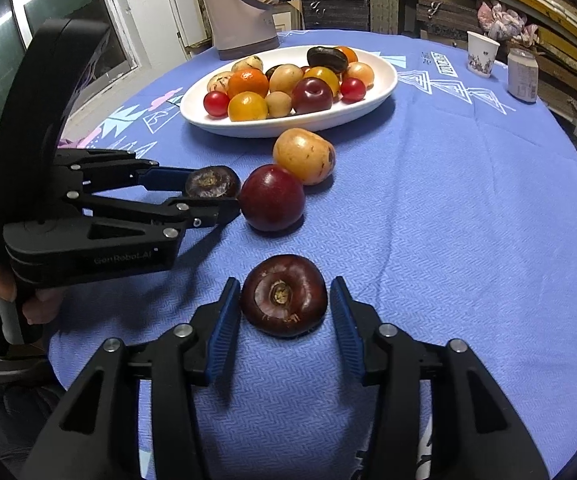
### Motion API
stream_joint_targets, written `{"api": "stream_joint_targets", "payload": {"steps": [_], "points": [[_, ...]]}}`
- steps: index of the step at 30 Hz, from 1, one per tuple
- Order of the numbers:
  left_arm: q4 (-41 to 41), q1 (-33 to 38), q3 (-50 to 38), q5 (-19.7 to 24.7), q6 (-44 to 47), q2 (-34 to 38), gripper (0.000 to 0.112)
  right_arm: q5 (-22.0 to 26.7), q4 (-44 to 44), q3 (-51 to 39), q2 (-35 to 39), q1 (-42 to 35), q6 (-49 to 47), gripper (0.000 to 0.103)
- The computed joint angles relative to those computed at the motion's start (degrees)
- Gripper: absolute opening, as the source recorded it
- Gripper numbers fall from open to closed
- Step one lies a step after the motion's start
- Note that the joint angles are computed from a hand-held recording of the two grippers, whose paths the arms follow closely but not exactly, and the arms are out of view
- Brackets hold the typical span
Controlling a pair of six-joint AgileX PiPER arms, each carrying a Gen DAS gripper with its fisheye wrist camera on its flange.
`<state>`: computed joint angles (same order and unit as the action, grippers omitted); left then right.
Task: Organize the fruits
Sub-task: 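Grasp a dark brown fruit with the right tool while the left grasps another, then carry both dark brown fruits onto the white plate and open both tools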
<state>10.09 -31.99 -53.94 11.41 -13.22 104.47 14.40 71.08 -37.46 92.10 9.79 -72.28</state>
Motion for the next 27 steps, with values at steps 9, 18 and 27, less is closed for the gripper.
{"api": "stream_joint_targets", "payload": {"steps": [9, 18, 27], "points": [[0.2, 0.1, 0.3, -0.3, -0.3, -0.1, 0.042, -7.8, -5.6, 0.6, 0.1, 5.0, 5.3, 0.042], [2.2, 0.8, 1.4, 1.0, -4.8, -2.7, 0.041, -5.7, -6.4, 0.2, -1.0, 3.8, 6.4, 0.041], [2.4, 1.5, 3.7, 1.5, -5.9, -7.8, 0.041, -4.8, -13.2, -0.4, -3.6, 3.9, 13.1, 0.041]]}}
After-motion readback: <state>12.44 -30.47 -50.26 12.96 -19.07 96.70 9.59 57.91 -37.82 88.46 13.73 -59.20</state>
